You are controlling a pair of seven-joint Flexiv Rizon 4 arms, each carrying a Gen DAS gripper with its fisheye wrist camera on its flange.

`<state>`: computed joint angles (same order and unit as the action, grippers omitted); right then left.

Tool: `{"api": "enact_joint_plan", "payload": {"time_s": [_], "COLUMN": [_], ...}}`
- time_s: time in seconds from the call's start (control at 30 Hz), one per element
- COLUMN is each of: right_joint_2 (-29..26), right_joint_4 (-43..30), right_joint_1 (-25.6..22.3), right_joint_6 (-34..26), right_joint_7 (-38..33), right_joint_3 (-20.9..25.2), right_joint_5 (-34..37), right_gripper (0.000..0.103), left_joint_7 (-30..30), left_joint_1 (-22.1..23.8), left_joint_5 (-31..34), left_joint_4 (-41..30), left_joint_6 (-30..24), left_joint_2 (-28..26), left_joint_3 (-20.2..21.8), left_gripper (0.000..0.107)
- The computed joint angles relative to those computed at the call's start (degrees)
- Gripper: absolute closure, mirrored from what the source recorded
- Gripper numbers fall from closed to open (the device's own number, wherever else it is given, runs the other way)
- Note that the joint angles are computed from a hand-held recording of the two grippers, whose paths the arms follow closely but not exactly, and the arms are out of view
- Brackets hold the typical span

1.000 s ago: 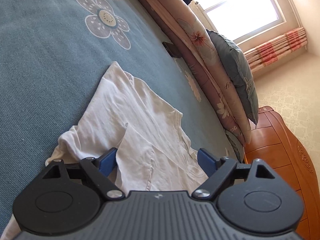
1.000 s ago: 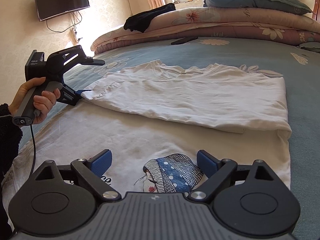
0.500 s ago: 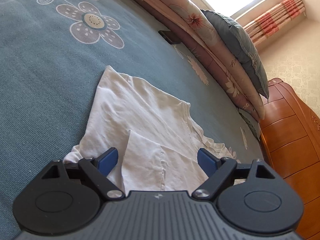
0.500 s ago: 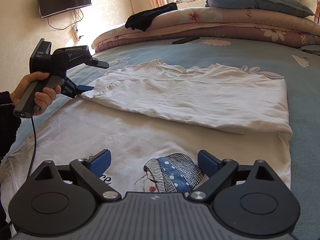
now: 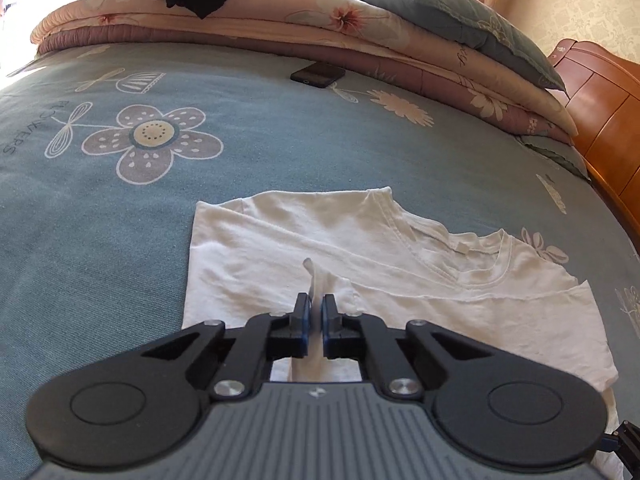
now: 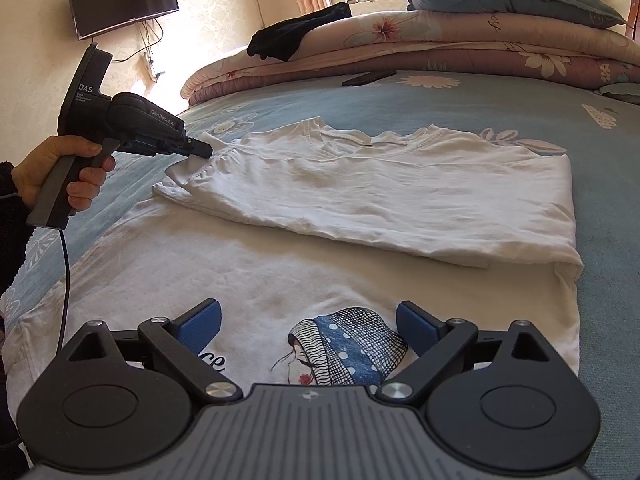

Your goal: Fold clothes

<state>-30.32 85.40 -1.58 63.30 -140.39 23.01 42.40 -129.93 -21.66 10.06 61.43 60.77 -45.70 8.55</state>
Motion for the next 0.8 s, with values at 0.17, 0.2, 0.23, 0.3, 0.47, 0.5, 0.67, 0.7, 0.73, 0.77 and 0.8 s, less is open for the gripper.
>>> {"api": "enact_joint_plan", "payload": {"time_s": [0.17, 0.2, 0.23, 0.3, 0.47, 0.5, 0.67, 0.7, 0.73, 0.77, 0.8], "right_joint_2": [-0.2, -0.2, -0.2, -0.3, -0.4, -0.4, -0.1, 0.2, 0.5, 0.8, 0.9], "right_joint_4": [-0.6, -0.6, -0.7, -0.8, -1.0, -1.1, -1.4, -1.1, -0.9, -0.4, 0.4], "right_joint_1": [0.0, 0.0, 0.0, 0.1, -0.1, -0.1, -0.1, 0.0, 0.4, 1.1, 2.4], "right_joint_6": [0.1, 0.1, 0.2, 0.5, 0.7, 0.8, 1.8, 3.0, 4.6, 6.8, 10.1], "right_joint_7": [2.0, 2.3, 2.6, 3.3, 4.5, 4.9, 4.7, 4.3, 3.9, 3.8, 4.3], "right_joint_3": [-0.5, -0.6, -0.6, -0.8, -0.7, -0.8, -1.3, -1.6, -2.2, -3.1, -4.6], "right_joint_5": [0.4, 0.4, 0.3, 0.1, -0.3, -0.4, -2.1, -2.7, -4.0, -5.7, -8.2], "right_gripper": [0.006, 0.006, 0.006, 0.006, 0.006, 0.006, 0.006, 0.007, 0.007, 0.007, 0.008], "left_joint_7": [0.5, 0.1, -0.4, -1.3, -3.4, -3.6, -4.0, -3.8, -4.2, -5.1, -6.1], "left_joint_1": [-0.4, -0.5, -0.5, -0.2, 0.9, 0.8, 0.3, 0.2, -0.2, -0.9, -1.5], "left_joint_5": [1.6, 1.7, 1.9, 1.4, 0.4, 0.4, 0.9, 1.2, 1.9, 2.9, 4.0], "left_joint_4": [-3.4, -3.3, -3.1, -1.8, 2.7, 2.8, 2.9, 2.8, 2.8, 3.0, 3.3], "left_joint_6": [-1.0, -1.3, -1.6, -3.0, -2.9, -3.0, -4.8, -5.8, -6.6, -7.3, -8.1], "left_joint_2": [-0.5, -0.4, -0.3, 0.2, 1.4, 1.5, 2.1, 2.5, 2.9, 3.5, 4.1], "left_joint_3": [0.9, 1.2, 1.4, 1.1, -0.2, -0.1, 0.2, 0.2, 0.7, 1.5, 2.2], "left_gripper": [0.103, 0.103, 0.103, 0.103, 0.103, 0.103, 0.095, 0.092, 0.084, 0.075, 0.070]}}
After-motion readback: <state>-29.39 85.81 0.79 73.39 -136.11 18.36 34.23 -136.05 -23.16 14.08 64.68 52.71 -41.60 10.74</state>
